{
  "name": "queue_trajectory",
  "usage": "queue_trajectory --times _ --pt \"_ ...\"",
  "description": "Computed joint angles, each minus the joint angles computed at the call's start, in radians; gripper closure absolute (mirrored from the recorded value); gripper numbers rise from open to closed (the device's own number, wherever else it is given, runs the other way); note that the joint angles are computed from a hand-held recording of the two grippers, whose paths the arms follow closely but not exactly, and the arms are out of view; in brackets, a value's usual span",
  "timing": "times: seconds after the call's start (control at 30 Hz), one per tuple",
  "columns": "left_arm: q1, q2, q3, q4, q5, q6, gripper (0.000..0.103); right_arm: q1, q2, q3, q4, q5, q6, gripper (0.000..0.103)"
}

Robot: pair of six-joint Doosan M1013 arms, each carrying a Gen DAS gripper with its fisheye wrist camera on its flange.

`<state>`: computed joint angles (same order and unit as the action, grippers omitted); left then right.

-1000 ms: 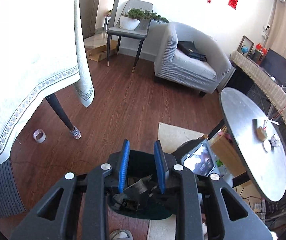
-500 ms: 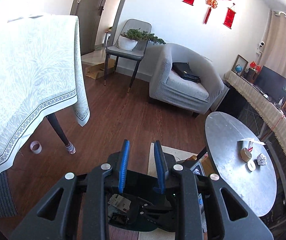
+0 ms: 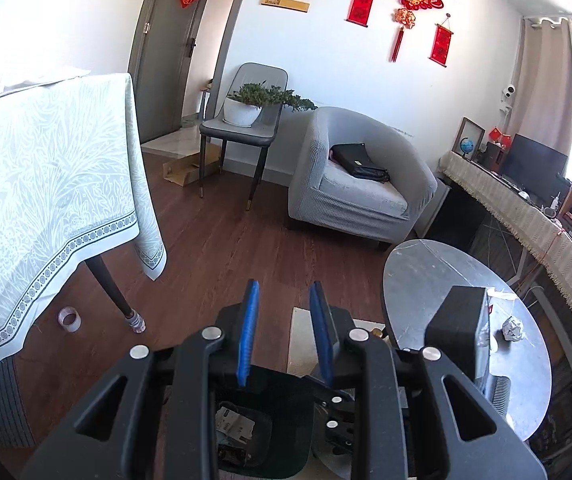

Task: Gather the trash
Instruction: 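Move both tools back to the table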

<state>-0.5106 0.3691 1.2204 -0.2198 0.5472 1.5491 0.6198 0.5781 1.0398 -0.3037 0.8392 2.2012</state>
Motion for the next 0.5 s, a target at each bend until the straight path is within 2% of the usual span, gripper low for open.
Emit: queue_trajectory --times 0.33,0.5 --pt "-0.05 0.02 -0.028 -0.018 0.025 0.033 0.07 -0.019 -0.136 0.174 -0.179 -0.064 0.207 0.06" --pt "-0.081 0.036 -0.042 -0.035 0.052 0.077 0.068 -0.024 -0.192 0.249 -0.277 -0.06 0.333 0.06"
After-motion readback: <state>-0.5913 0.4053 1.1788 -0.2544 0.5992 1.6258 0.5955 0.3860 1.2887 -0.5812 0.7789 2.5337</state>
